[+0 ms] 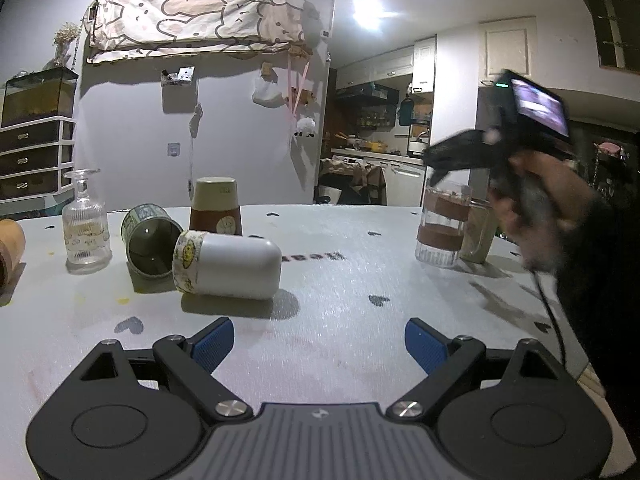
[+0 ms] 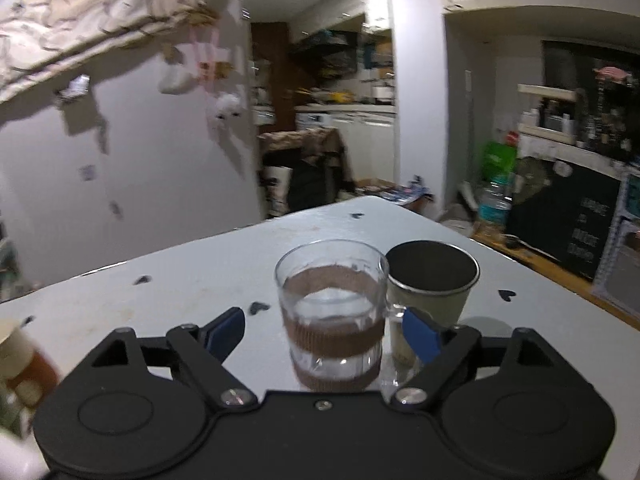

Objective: Flip cup upright

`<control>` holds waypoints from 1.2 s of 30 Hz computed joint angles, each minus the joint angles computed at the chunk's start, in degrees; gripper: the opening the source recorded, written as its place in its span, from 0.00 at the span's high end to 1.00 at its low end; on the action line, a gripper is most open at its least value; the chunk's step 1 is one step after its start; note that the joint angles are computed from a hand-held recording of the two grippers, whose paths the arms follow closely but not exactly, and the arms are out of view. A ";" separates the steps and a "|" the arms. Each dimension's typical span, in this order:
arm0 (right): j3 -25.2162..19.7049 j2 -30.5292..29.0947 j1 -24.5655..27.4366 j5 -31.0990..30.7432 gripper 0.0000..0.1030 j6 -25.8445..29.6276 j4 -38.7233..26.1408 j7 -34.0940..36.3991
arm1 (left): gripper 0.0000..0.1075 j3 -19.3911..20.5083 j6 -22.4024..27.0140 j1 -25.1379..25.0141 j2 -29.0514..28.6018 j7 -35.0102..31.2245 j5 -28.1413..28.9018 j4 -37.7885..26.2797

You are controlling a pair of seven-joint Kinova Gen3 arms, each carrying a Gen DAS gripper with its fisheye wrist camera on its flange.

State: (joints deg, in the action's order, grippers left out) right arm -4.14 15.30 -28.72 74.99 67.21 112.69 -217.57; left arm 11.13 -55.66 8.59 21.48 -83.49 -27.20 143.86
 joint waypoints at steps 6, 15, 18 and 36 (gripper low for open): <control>-5.28 -5.22 -5.13 5.09 0.14 3.44 11.98 -9.86 | 0.14 0.41 2.45 1.75 -1.82 1.00 2.55 -1.62; -13.25 -7.14 -13.95 4.15 0.09 12.40 23.15 -23.06 | 0.11 0.66 7.32 5.14 -4.41 1.67 7.06 -3.80; -14.87 -5.45 -17.51 2.07 0.06 16.23 24.76 -25.44 | 0.08 0.44 7.41 6.55 -4.73 0.75 9.53 -3.69; -17.23 1.83 -31.27 -7.56 0.00 24.08 28.60 -36.52 | 0.04 -0.22 5.65 14.29 -5.47 -7.67 23.72 -1.86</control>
State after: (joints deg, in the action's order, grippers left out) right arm -21.38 17.13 -59.98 67.43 91.29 141.30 -254.09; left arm 10.91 -50.01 22.88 16.01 -91.16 -3.48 142.00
